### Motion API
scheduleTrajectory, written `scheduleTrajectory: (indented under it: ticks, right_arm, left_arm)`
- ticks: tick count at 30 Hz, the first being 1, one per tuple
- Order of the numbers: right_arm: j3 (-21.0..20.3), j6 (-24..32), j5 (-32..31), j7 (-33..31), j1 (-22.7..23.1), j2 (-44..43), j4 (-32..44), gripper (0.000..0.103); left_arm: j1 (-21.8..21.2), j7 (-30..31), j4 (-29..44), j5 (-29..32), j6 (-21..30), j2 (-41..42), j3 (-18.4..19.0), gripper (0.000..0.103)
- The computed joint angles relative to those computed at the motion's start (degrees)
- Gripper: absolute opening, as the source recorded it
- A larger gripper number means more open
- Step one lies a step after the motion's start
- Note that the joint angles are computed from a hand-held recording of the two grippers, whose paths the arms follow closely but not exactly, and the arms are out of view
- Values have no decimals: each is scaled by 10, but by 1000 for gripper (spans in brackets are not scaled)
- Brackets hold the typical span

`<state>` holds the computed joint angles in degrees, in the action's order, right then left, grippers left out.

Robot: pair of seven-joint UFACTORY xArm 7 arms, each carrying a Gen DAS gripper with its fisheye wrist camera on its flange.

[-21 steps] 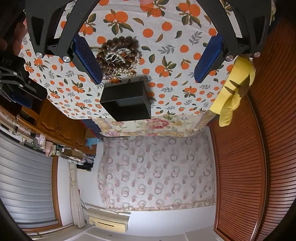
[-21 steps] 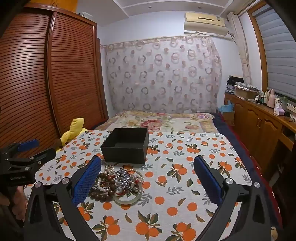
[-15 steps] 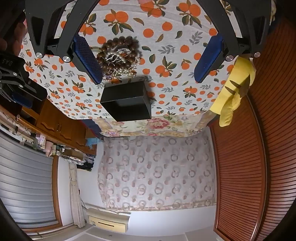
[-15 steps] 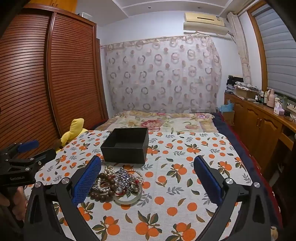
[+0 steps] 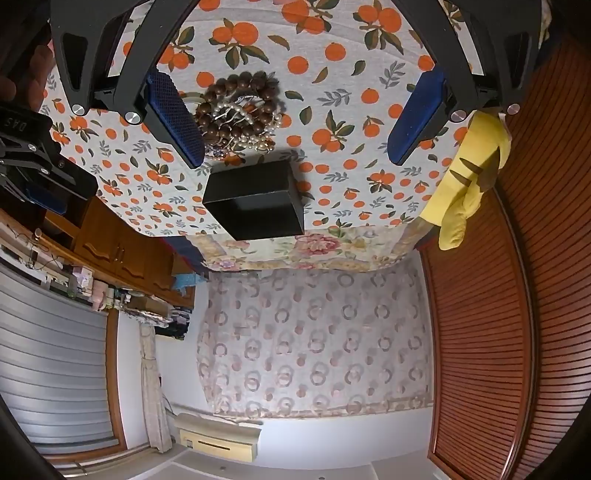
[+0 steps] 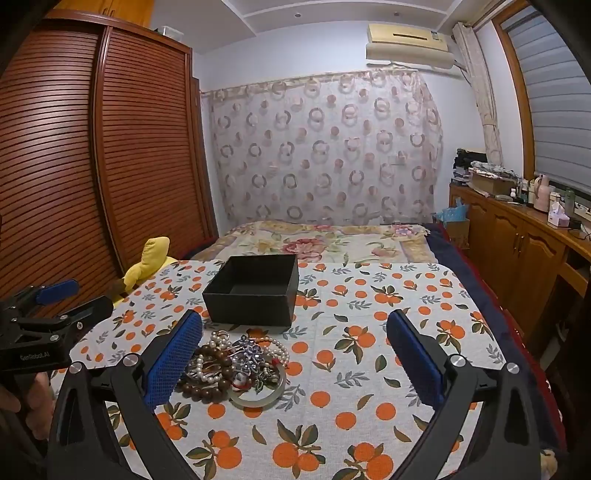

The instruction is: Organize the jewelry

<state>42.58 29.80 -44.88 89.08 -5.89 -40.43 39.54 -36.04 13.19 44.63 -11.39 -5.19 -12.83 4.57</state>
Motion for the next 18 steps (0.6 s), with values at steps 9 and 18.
scheduleTrajectory:
  ticks: [9,18]
  right_arm:
    - [-2,1,-3,3,2,0,0,101]
    - [-1,2,-6,6,3,2,1,101]
  left_arm:
    - [-4,-1,-1,1,-2,0,3,96]
    - [-4,-3,-1,4,-3,0,4,96]
